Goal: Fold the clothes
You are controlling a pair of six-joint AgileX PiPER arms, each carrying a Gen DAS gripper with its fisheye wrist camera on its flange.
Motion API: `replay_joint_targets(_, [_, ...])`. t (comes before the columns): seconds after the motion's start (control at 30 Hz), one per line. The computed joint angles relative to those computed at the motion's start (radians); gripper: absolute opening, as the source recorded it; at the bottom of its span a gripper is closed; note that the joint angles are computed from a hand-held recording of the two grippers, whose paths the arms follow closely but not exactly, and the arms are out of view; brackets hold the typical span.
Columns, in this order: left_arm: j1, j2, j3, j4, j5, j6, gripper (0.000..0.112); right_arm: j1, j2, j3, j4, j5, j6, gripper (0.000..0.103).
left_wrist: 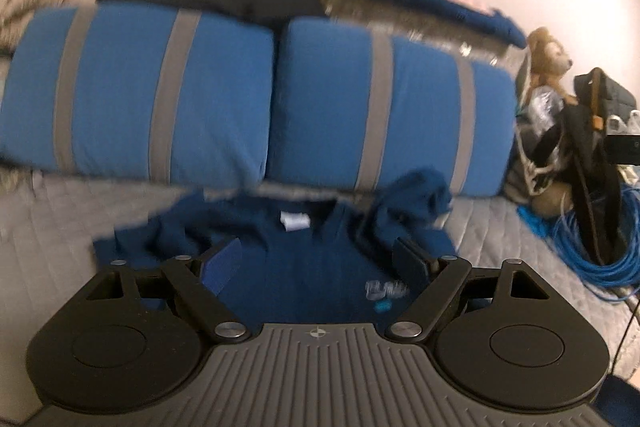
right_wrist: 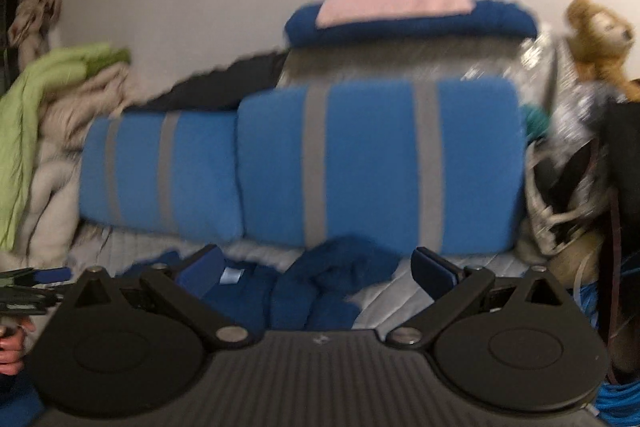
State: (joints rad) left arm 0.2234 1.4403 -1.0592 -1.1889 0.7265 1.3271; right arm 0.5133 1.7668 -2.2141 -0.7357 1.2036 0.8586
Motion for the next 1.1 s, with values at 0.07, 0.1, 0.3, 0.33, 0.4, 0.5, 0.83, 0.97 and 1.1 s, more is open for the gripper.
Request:
replay_joint_targets(0.07, [0.004, 0.022, 0.02, -0.008, -0.004, 0.007, 0.083, -0.032, 0.017, 0.025, 0.066, -0.041, -0.028, 0.101])
replay_joint_targets(0.1, [0.008, 0.031, 0.028, -0.014, -0.009, 0.007, 0.083, -0.048, 0.027, 0.039, 0.098, -0.064, -0.042, 0.1])
replay_joint_targets(0.3, [0.039, 0.046, 0.024, -0.036, 0.027, -0.007, 0.083, -0.141, 0.13, 0.06, 0.276, -0.185, -0.119, 0.084])
replay_joint_targets(0.33, [0.042, 0.047, 0.021, -0.026, 0.037, -0.008, 0.083, -0.158, 0.156, 0.046, 0.312, -0.194, -0.138, 0.083])
replay_joint_targets(0.4, [0.03, 0.055, 0.012, 0.001, 0.037, -0.019, 0.083, -0.189, 0.211, 0.012, 0.381, -0.208, -0.177, 0.076])
replay_joint_targets(0.5, [0.018, 0.072, -0.002, 0.02, 0.045, -0.042, 0.083, -0.237, 0.302, -0.051, 0.486, -0.223, -0.209, 0.07])
replay_joint_targets(0.83, [-0.002, 0.123, -0.054, 0.097, 0.06, -0.141, 0.083, -0.305, 0.529, -0.244, 0.635, -0.173, -0.172, 0.035])
replay_joint_targets(0.97, [-0.011, 0.124, -0.055, 0.112, 0.062, -0.144, 0.083, -0.288, 0.479, -0.178, 0.59, -0.218, -0.147, 0.006])
replay_joint_targets(1.1, [-0.021, 0.127, -0.06, 0.131, 0.068, -0.143, 0.083, -0.26, 0.344, -0.033, 0.495, -0.296, -0.093, 0.005])
